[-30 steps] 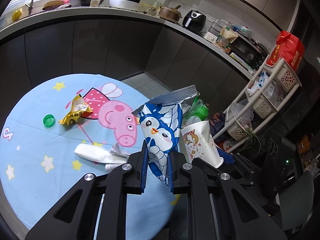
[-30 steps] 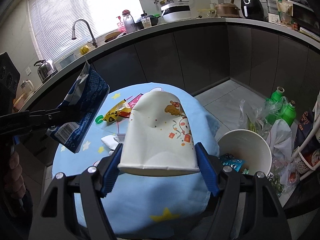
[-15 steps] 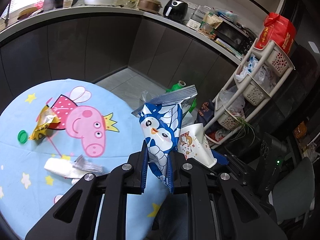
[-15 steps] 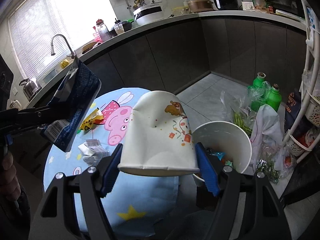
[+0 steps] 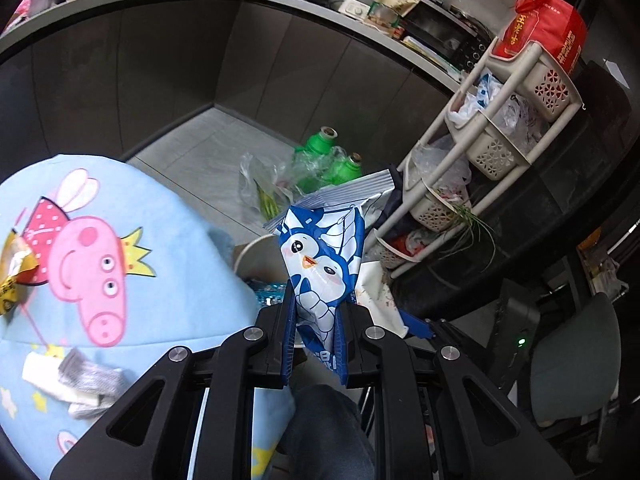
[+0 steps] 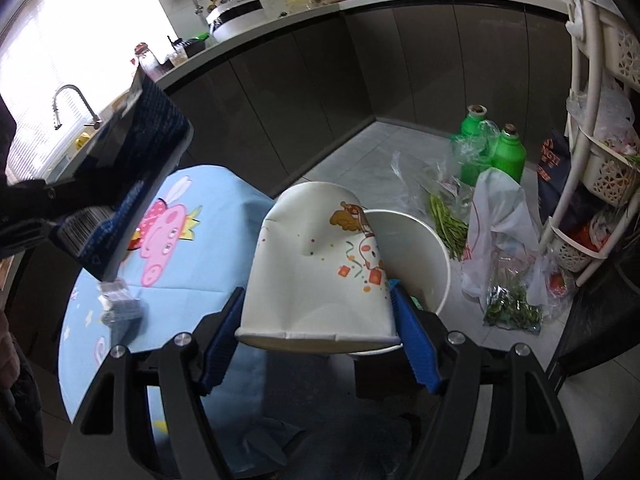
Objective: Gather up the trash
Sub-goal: 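Carry the paper cup and penguin bag over the white bin, then open both tools to drop the cup and bag into the bin, then move both tools back over the table toward the tissue and receipt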
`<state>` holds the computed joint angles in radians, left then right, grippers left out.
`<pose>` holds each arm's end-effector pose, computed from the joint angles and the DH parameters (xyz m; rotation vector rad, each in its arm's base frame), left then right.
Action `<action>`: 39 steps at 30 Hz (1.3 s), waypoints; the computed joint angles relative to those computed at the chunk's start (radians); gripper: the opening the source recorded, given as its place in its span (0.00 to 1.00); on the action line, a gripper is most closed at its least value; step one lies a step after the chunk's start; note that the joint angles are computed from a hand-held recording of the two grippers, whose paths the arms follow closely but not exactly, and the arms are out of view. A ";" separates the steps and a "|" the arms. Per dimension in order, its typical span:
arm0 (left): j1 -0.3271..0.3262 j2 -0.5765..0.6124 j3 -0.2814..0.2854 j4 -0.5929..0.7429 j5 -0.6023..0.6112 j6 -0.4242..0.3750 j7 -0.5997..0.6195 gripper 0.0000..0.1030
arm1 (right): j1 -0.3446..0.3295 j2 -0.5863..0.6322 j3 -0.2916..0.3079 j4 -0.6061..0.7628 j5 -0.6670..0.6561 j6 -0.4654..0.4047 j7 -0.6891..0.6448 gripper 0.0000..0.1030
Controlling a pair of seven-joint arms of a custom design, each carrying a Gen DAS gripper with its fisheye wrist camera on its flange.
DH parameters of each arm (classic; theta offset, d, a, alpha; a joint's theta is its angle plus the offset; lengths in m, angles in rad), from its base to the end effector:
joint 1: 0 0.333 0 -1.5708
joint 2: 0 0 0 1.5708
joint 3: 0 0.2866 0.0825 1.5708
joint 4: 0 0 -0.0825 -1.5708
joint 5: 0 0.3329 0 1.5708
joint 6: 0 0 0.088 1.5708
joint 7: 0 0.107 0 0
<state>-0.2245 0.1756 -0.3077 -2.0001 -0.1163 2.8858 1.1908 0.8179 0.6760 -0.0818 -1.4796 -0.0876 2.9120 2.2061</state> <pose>0.5142 -0.2841 0.4595 -1.9766 2.0294 -1.0584 0.5081 0.4874 0.3732 -1.8627 1.4975 -0.2110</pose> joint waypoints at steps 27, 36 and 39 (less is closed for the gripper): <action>-0.112 0.269 0.142 0.240 0.346 -0.020 -0.288 0.92 | -0.079 0.217 0.050 0.203 0.071 -0.088 -0.208 0.97; -0.118 0.135 0.163 0.123 0.484 0.006 -0.441 0.92 | -0.038 0.121 0.015 0.116 0.046 -0.049 -0.171 0.97; -0.127 0.049 0.185 0.047 0.566 0.019 -0.539 0.92 | -0.012 0.089 0.003 0.099 0.023 -0.036 -0.161 0.97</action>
<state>-0.3515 0.2246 -0.1227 -1.9534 0.4492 2.9046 0.6515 0.8055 0.7646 -0.0790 -1.3805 -0.0644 2.8756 2.0454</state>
